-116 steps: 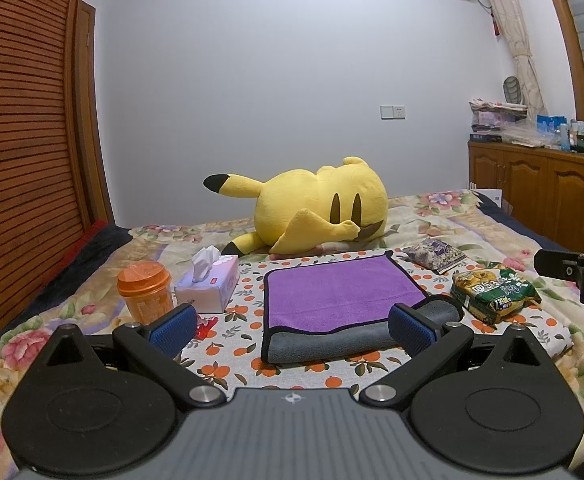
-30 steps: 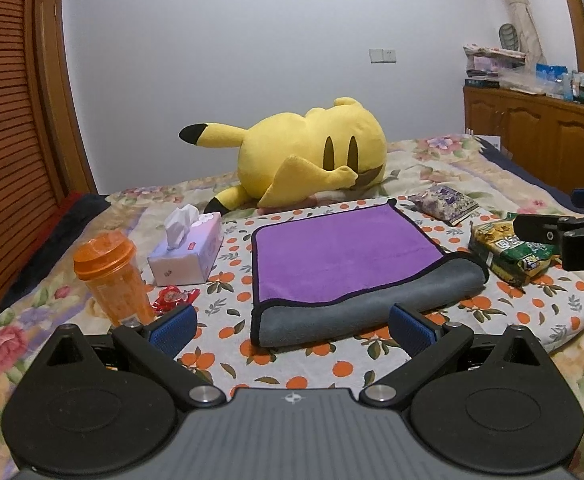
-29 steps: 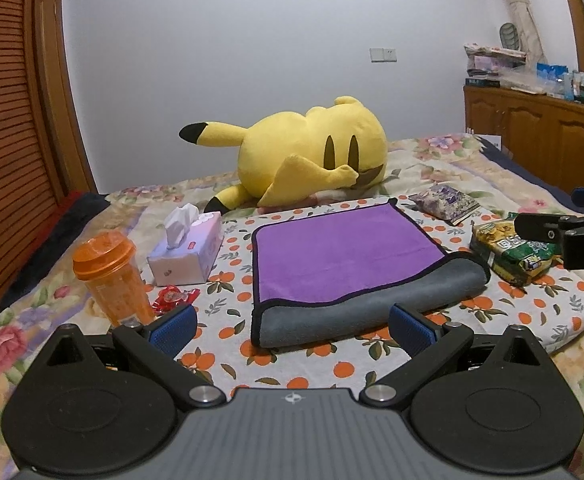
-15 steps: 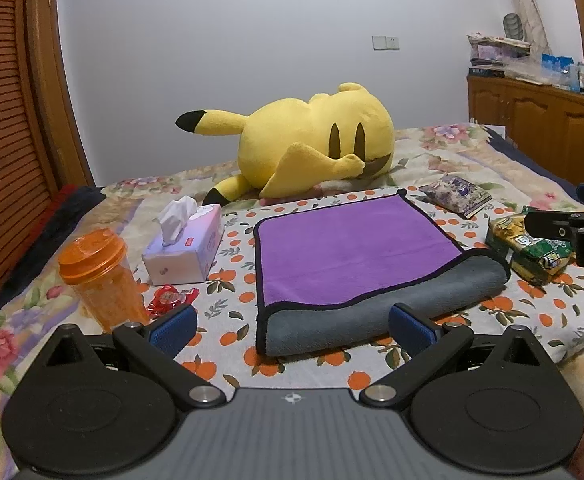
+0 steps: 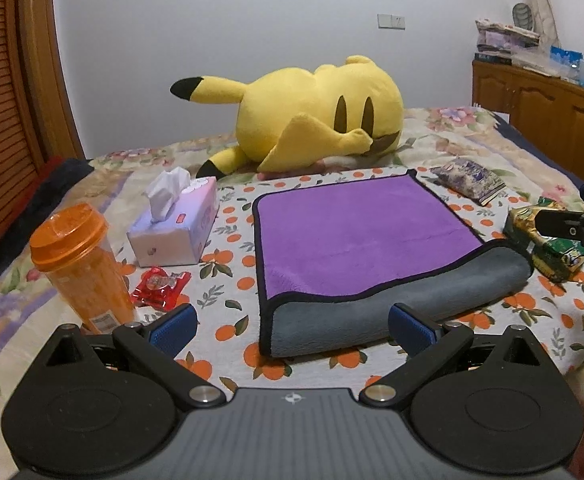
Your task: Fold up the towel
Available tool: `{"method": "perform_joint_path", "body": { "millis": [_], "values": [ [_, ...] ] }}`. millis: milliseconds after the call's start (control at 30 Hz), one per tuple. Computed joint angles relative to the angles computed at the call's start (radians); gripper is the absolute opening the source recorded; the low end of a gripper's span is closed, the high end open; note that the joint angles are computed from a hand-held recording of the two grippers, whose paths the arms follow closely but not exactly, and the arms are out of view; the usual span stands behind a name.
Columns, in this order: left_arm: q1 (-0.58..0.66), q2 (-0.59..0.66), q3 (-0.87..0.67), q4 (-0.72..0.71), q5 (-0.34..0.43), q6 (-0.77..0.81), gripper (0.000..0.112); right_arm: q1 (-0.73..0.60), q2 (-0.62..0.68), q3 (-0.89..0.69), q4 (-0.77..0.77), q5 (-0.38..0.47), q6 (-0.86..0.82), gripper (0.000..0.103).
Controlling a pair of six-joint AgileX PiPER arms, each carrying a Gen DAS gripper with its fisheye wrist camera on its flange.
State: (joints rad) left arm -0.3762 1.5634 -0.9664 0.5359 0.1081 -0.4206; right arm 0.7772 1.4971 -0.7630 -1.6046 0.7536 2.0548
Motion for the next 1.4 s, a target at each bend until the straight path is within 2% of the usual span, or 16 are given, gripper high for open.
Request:
{"method": "perform_joint_path", "body": {
  "millis": [67, 267, 567, 967, 1000, 1100, 1200, 1400],
  "values": [
    [0.008, 0.025, -0.023, -0.079, 0.005, 0.086, 0.103, -0.017, 0.009, -0.005, -0.003, -0.020, -0.001, 0.103],
    [0.043, 0.087, -0.088, -0.498, 0.030, 0.500, 0.102, -0.068, 0.037, -0.023, -0.008, -0.080, -0.018, 0.103],
    [0.085, 0.170, -0.184, -0.831, 0.090, 0.825, 0.089, -0.133, 0.077, -0.049, -0.013, -0.169, -0.050, 0.103],
    [0.113, 0.265, -0.278, -0.933, 0.140, 0.949, 0.064, -0.215, 0.129, -0.078, -0.011, -0.274, -0.072, 0.102],
    [0.115, 0.272, -0.287, -0.940, 0.148, 0.957, 0.063, -0.224, 0.134, -0.080, -0.014, -0.287, -0.070, 0.102],
    [0.122, 0.293, -0.317, -0.935, 0.183, 0.961, 0.058, -0.256, 0.142, -0.086, 0.009, -0.342, -0.092, 0.086],
    [0.130, 0.311, -0.339, -0.966, 0.208, 0.992, 0.054, -0.277, 0.149, -0.087, 0.031, -0.380, -0.110, 0.086],
    [0.137, 0.337, -0.367, -0.991, 0.249, 1.019, 0.039, -0.319, 0.158, -0.094, 0.084, -0.445, -0.160, 0.084]
  ]
}}
